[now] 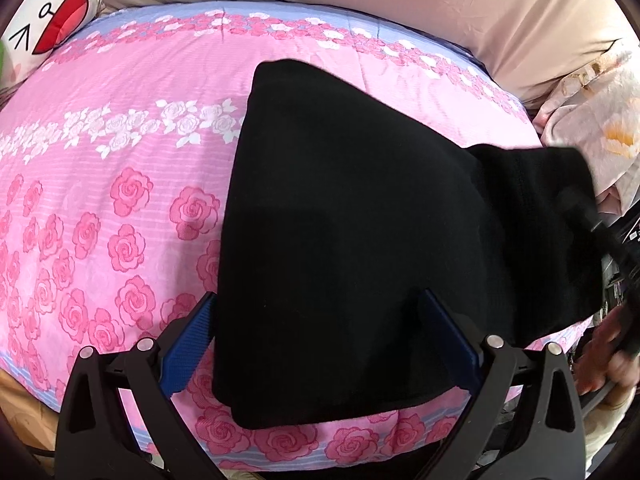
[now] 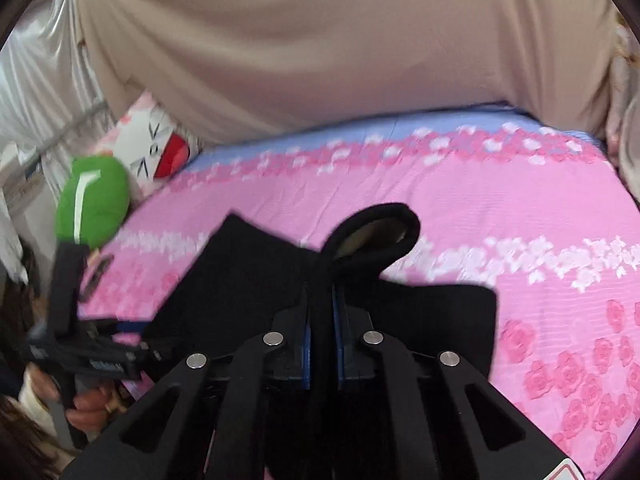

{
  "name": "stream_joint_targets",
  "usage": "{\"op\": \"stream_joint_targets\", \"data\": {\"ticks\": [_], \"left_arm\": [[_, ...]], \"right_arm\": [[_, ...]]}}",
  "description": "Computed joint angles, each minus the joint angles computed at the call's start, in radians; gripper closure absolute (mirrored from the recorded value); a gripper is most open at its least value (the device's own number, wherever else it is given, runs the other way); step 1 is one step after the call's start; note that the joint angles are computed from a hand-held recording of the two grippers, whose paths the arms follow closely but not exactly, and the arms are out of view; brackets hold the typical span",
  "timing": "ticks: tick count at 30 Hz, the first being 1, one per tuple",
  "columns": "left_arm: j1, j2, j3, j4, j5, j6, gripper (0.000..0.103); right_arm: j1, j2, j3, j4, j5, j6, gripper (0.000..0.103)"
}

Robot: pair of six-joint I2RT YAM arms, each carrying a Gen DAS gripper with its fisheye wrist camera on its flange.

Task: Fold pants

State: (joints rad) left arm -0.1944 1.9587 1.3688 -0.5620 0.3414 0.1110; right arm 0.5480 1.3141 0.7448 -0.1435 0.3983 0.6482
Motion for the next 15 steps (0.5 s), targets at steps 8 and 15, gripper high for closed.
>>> {"op": "stream_joint_targets", "data": {"ticks": [8, 15], "left_arm": [[-0.036, -0.010, -0.022, 0.036, -0.013, 0.015, 0.006], [0.029, -0.010, 0.008, 0.041, 0.022, -0.013, 0.006]], "right_arm": [[-0.210, -0.084, -0.167, -0.092, -0.136, 0.051, 0.085], [0.071, -0.311, -0.186, -0.261, 0.204, 0.280, 0.030]]}}
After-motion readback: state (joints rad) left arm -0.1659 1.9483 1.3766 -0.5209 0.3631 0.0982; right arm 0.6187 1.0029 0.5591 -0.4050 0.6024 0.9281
